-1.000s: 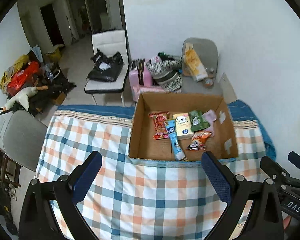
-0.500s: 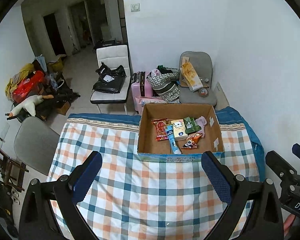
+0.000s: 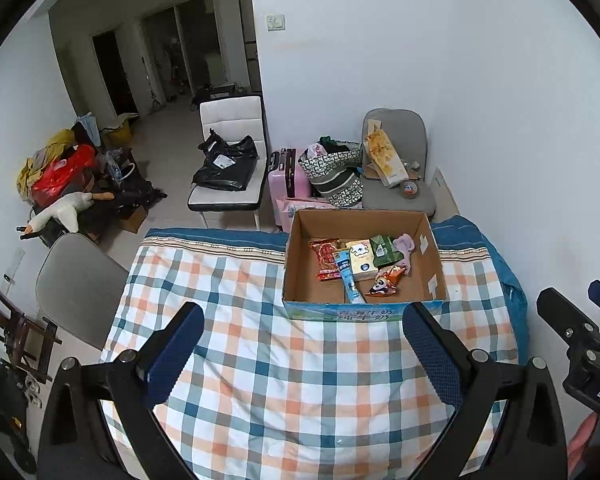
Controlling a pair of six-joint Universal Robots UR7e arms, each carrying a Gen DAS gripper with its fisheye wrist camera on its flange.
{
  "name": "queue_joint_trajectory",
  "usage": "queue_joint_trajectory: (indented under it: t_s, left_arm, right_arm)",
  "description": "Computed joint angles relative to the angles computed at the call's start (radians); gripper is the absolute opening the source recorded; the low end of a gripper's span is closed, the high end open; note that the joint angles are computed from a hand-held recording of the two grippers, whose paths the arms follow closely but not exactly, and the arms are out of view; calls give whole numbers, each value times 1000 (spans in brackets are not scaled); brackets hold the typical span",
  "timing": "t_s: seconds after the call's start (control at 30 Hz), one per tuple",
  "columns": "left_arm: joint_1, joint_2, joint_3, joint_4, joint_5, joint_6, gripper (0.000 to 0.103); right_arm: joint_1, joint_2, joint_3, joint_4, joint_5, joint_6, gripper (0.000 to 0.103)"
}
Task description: Organize soft objects
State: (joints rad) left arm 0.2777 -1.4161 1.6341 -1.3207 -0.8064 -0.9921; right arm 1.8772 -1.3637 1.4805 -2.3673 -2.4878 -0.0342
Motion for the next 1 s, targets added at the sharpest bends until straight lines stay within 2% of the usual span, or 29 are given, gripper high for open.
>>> queue_joint_trajectory:
  t_s: [1.0]
  left_arm:
    - [-12,-13,-8,22,-1,-13,102]
  right_arm:
    - [15,-10,-10,7,11,-6,103]
